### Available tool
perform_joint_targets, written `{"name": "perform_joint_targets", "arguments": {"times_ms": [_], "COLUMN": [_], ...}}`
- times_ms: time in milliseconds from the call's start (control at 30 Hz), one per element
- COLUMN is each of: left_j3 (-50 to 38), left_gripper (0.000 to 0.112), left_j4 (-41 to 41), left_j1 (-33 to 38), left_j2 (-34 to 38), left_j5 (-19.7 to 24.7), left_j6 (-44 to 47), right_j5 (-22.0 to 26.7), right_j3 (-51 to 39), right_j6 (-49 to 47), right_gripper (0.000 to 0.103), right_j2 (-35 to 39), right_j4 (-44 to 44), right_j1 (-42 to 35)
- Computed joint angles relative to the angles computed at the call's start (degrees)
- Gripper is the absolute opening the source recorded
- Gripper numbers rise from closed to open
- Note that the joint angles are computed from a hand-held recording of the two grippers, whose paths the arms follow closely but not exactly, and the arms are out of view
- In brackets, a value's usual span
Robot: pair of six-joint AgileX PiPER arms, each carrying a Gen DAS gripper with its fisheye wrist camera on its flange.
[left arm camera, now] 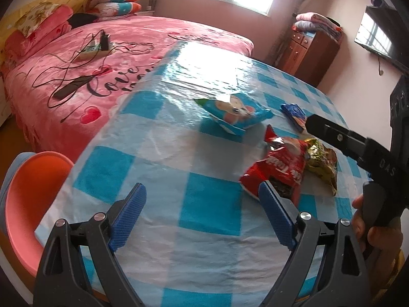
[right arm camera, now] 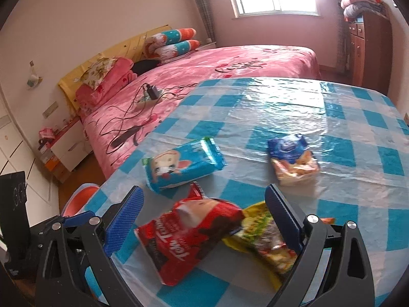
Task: Collect trash
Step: 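Grasp the red Teh Tarik bag with the left tool while the right tool grasps the blue Vinda pack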
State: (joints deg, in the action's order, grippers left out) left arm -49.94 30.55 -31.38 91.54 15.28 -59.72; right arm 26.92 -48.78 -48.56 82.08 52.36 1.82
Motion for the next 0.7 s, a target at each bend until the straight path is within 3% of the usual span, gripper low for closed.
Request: {"name": "perform_joint_targets", "arguments": {"times_ms": [533,700], "left_j3": [-7.62,-10.82], "left_gripper": [0.090,0.090], "left_j4": [-2.78,-3.47], "left_j1": [-7.48,-8.61], "left_j2": [4.46,5.97], "left_j5": [4.63,6.11], "left_j6": [3.86,7.43], "right_j5": [3.29,9.92], "right_j3": [-3.94,-7.15], "right_j6": [-1.66,-6.28], "right_gripper": [0.094,0.094], "right_j2": [3.07,6.36], "right_j4": [-1.92,1.75], "right_j1": [-11.45,-17.78]}}
